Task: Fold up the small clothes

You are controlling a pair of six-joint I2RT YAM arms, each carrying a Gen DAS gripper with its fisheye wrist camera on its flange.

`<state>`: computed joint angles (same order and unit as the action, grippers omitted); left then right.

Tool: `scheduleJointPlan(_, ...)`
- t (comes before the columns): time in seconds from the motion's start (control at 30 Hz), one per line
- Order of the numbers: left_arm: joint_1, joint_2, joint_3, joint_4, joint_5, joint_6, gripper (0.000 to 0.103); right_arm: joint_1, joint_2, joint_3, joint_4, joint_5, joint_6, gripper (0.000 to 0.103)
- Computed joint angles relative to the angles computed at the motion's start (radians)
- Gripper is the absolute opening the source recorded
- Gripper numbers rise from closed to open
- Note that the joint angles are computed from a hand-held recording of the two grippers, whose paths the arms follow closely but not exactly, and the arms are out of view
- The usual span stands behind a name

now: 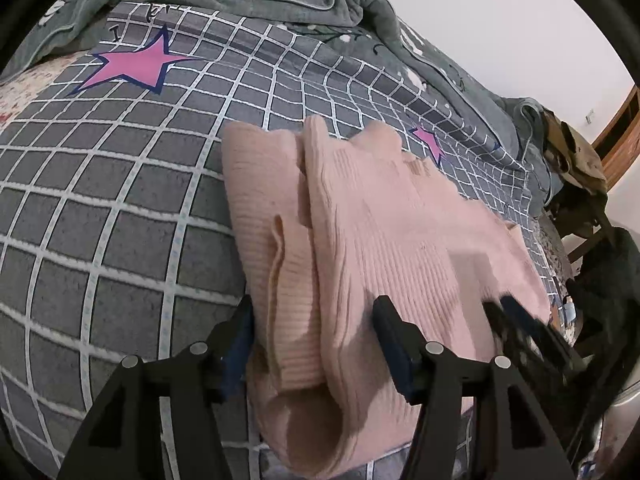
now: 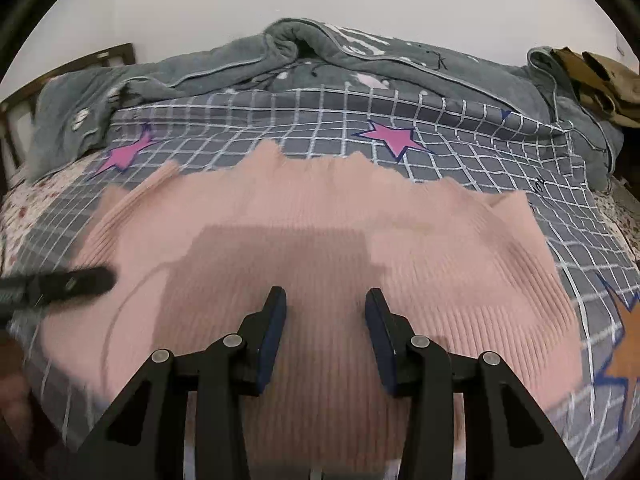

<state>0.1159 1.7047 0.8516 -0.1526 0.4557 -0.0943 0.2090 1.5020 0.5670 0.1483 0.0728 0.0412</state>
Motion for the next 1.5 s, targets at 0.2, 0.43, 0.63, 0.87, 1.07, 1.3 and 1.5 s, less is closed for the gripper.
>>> scheduleJointPlan(0.2,0.001,0.003,0.008,-0.026,-0.001,-0.053,0.054,0.019,-0.098,-0.142,0.008,0.007,-0.04,0.042)
scheduleJointPlan(0.43,-0.024,-0.014,0.064,-0.074,-0.031,-0.194,0.026,-0.164,-0.225,-0.104,-0.165,-0.29,-0.142,0.042)
scheduleJointPlan(0.63,-0.133,-0.103,0.141,-0.157,-0.124,-0.295,0.025,-0.441,-0.24,-0.041,-0.259,-0.493,-0.269,0.042)
scheduleJointPlan(0.87,-0.332,-0.116,0.292,-0.214,-0.201,-0.463,0.024,-0.776,-0.173,0.092,-0.433,-0.728,-0.423,0.042)
scheduleJointPlan(1.07,-0.576,0.017,0.471,-0.258,-0.329,-0.49,0.024,-0.996,-0.151,0.191,-0.589,-0.835,-0.598,0.042)
scheduleJointPlan(1.3,-0.76,0.291,0.702,-0.371,-0.368,-0.44,0.032,-1.126,-0.066,0.276,-0.696,-0.854,-0.716,0.042)
scheduleJointPlan(1.5,-0.747,0.128,0.541,-0.254,-0.404,-0.426,0.055,-1.129,-0.044,0.296,-0.727,-0.878,-0.756,0.042)
